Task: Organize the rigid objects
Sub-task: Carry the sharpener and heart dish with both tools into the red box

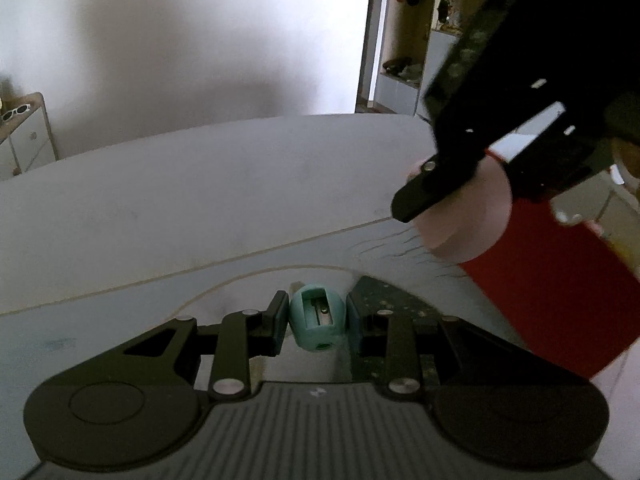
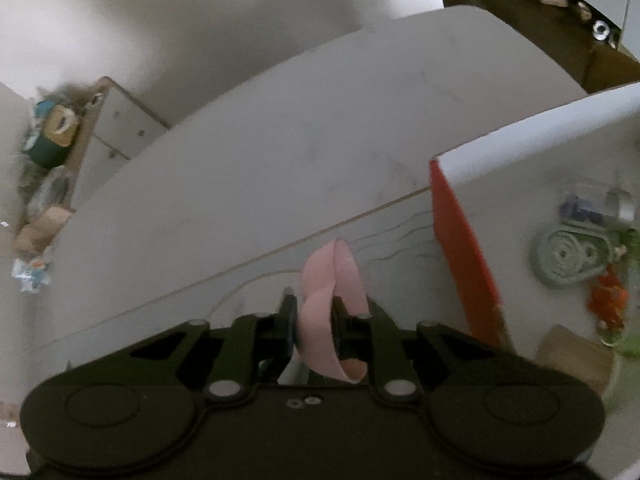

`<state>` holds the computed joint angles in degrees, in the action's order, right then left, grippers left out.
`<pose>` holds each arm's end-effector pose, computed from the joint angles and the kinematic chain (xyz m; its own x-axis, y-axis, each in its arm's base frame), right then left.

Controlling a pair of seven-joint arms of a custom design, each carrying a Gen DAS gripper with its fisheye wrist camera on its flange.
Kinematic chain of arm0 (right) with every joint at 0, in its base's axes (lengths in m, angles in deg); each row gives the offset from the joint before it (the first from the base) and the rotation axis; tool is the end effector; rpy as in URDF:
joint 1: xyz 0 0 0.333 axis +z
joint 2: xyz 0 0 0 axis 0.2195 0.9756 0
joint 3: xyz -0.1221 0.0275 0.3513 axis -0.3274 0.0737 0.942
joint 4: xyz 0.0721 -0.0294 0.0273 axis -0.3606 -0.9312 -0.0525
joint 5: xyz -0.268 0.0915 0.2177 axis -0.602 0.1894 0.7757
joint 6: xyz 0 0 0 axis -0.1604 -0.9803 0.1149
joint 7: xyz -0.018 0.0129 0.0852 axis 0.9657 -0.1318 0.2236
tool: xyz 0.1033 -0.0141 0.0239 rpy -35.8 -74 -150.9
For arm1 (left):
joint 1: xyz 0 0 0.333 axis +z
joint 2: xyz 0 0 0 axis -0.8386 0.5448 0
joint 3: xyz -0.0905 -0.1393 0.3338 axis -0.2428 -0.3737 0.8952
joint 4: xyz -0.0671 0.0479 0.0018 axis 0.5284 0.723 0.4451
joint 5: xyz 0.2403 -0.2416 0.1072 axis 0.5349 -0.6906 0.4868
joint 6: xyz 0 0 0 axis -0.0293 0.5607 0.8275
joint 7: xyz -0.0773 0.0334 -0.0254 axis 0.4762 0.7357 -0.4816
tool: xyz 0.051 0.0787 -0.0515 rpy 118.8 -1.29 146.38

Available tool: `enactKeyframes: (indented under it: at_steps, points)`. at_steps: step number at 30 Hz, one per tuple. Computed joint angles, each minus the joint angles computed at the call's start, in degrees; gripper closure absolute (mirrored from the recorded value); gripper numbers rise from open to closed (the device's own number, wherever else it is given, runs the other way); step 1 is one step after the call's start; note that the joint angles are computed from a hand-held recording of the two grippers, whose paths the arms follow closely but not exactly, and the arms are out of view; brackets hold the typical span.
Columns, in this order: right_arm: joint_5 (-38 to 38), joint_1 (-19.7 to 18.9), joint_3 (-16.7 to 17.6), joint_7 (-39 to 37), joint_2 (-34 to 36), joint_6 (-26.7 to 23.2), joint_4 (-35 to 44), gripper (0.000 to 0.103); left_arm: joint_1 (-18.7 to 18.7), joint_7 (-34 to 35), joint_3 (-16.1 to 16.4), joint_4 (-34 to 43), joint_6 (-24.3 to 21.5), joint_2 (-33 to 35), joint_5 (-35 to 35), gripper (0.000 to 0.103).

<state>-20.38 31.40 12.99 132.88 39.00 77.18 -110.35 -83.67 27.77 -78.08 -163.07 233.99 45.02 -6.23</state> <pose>0.6368 0.2579 0.5706 -0.4468 -0.7920 -0.4160 -0.7440 0.5872 -0.3190 0.6085 -0.2518 0.5043 -0.1802 -0.9836 0.0010 -0.6446 0.1173 -0.7555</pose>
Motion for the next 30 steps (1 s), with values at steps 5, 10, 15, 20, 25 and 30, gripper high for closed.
enactKeyframes:
  at_steps: [5,10,15,20,25,30]
  points:
    - [0.6,-0.8,0.5,-2.1,-7.9,2.8,-8.4,0.087,-0.5,0.2,-1.2,0.7,-1.7,-1.4,0.6,0.072]
    - [2.3,-2.0,0.6,-6.4,-14.6,4.4,-16.1,0.088,0.1,-0.3,-4.5,3.3,-5.6,-2.2,1.7,0.072]
    - [4.5,-2.9,0.0,-11.6,-20.0,6.6,-22.0,0.088,0.0,-2.6,-7.8,8.0,-10.7,-1.5,2.7,0.072]
    - [8.5,-3.9,-1.4,-17.4,-23.5,8.7,-26.7,0.088,-1.4,-4.5,-9.4,14.5,-15.2,1.6,3.5,0.072]
    - [11.8,-4.7,-3.3,-23.0,-26.9,9.1,-30.6,0.088,-2.8,-3.4,-10.8,21.7,-20.0,4.8,2.0,0.072]
    - [13.9,-5.5,-5.0,-28.2,-29.3,8.3,-34.0,0.088,-5.1,-0.8,-11.2,30.9,-24.6,9.9,-0.1,0.072]
